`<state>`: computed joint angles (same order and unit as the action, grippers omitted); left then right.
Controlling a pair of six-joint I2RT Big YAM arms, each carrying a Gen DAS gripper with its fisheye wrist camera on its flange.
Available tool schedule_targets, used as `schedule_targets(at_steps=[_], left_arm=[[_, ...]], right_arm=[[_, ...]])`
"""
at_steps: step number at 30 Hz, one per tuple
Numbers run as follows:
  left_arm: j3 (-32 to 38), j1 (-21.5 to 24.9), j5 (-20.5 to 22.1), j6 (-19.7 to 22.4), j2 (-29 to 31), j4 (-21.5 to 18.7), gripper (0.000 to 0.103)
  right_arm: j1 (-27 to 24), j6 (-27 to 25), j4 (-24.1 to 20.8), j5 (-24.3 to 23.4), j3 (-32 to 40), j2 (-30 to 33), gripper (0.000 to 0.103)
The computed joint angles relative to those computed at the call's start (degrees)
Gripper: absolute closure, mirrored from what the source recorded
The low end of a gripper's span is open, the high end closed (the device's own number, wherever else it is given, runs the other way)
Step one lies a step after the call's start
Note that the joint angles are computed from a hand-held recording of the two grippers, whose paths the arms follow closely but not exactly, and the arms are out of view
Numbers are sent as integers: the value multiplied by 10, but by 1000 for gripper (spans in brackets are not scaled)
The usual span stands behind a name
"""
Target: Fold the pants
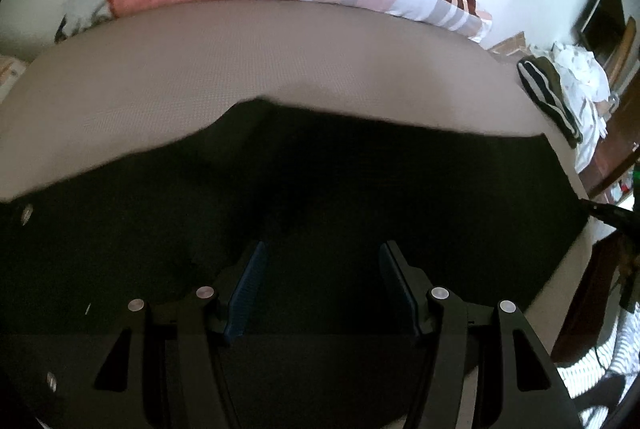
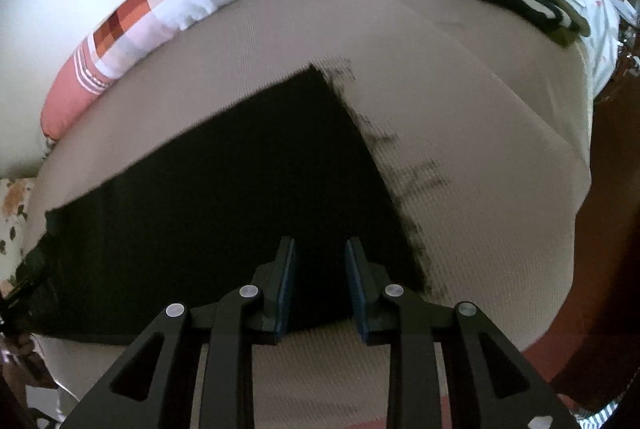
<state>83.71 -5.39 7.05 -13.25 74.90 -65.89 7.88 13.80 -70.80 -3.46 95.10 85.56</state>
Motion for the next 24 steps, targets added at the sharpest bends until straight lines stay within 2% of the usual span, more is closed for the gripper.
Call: schedule_targets(at_steps=[2,4,5,8,10,12,14,16,24], left_arm=[[-21,7,-11,7,-23,-8,43],[-42,18,-17,6,-41,-11,43],[-53,26,-18,0,-48,-13,43],[-80,46,14,-12,-68,13,43],[-72,46,15,-29,-62,7,43],[-70,48,20,-47,-65,16,42],[-72,52,15,-59,-75,29,42],[-76,58,-10,-67,-86,39,41],[-103,118,-59,-73,-121,42,39]], right_arm=[[1,-3,4,22,-20,-10,82],[-6,8,25,14,-39,-22,87],[-8,11,21,15,-35,-19,89],[0,12,-1,37,-11,-4,87],[10,10,-12,51,7,4,81],[28,6,-11,61,26,9,81],[51,1,-3,41,53,20,81],[75,-6,-10,24,87,40,81],[207,-50,-51,-78,302,205,81]])
